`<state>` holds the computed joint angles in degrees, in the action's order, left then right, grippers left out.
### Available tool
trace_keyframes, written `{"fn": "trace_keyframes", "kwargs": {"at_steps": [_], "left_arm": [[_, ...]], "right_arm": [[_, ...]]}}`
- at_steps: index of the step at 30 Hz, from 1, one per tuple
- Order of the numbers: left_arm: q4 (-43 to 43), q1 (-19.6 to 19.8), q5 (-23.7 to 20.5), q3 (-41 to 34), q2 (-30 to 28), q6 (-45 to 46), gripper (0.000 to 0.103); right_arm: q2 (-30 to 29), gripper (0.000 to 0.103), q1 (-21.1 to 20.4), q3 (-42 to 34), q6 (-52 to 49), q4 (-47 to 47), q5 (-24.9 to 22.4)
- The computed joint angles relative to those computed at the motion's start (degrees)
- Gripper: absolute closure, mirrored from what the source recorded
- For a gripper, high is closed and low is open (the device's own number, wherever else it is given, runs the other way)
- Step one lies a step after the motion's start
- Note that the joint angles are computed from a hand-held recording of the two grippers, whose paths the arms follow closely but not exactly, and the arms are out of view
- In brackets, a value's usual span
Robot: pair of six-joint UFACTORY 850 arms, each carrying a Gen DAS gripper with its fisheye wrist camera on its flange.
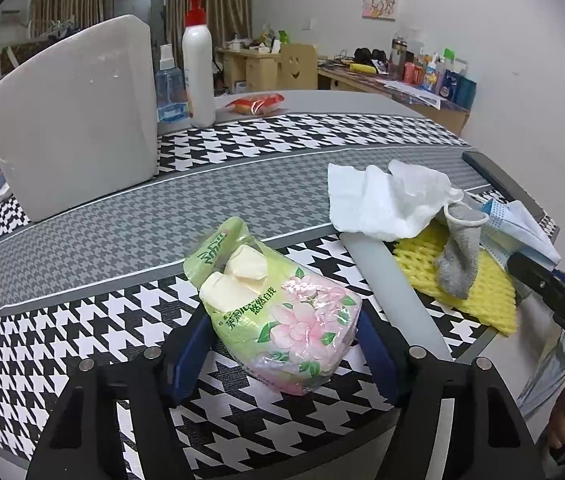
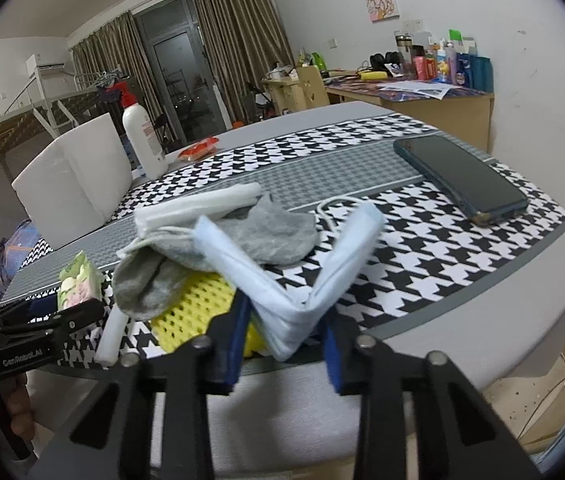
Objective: Organize soft objects
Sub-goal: 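Grasp the floral tissue packet with the left tool while the right tool grasps the blue face mask, then lift the tissue packet with the left tool while the right tool carries the mask toward the foam box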
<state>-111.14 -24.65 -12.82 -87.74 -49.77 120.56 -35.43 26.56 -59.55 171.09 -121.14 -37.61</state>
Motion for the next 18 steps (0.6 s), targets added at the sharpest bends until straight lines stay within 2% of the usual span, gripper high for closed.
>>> {"fn": "trace_keyframes", "kwargs": {"at_steps": [9, 13, 18], "left_arm": [[-6.3, 0.7, -1.7, 1.8, 1.0, 6.8, 0.040], [-6.0, 1.4, -3.7, 2.6, 1.6, 6.3, 0.042], [-9.3, 2.1, -5.5, 4.0, 2.6, 10.1, 0.042]], "right_arm": [[1.5, 0.070, 1.8, 0.4, -5.4, 5.2, -4.0], [1.8, 0.070, 2.8, 0.2, -7.8, 6.7, -5.9], [2.2, 0.070, 3.7, 0.1, -9.5, 7.8, -7.9]]}}
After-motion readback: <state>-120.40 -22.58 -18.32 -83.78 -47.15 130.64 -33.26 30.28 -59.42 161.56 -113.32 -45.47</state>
